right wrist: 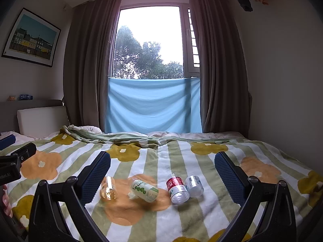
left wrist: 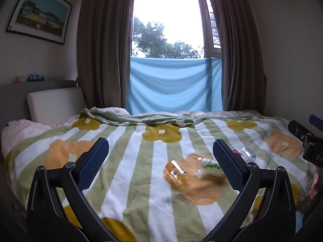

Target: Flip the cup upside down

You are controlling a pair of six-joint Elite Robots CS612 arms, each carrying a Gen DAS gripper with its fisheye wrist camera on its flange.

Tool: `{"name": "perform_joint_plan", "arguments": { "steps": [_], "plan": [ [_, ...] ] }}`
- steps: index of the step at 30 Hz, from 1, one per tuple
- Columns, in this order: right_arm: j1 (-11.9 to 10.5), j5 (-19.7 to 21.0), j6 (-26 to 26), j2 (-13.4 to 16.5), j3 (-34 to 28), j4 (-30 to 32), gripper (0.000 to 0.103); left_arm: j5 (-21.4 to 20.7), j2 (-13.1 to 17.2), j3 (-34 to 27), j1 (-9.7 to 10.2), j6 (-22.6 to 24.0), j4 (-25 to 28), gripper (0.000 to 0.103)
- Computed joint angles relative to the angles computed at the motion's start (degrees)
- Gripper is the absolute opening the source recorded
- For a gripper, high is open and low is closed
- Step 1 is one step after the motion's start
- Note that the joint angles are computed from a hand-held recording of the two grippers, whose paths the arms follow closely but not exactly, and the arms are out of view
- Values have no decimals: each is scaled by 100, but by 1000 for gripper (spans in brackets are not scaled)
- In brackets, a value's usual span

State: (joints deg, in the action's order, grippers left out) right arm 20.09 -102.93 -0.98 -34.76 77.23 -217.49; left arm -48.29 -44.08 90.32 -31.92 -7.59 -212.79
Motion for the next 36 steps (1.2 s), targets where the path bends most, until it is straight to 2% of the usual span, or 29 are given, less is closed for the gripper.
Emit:
{"name": "perform_joint_plan", "arguments": {
  "steps": [27,32,36],
  "plan": [
    [-8,-7,23,8,-28,-8,103,-43,33,-72,13,-149,131,103],
    [-40,16,65,19,-48,97,103,-130,78,-199,51,-401,546,103],
    [-90,94,106,64,-73,152,103,-518,154,-459,191,-906,1224,103]
  ]
}}
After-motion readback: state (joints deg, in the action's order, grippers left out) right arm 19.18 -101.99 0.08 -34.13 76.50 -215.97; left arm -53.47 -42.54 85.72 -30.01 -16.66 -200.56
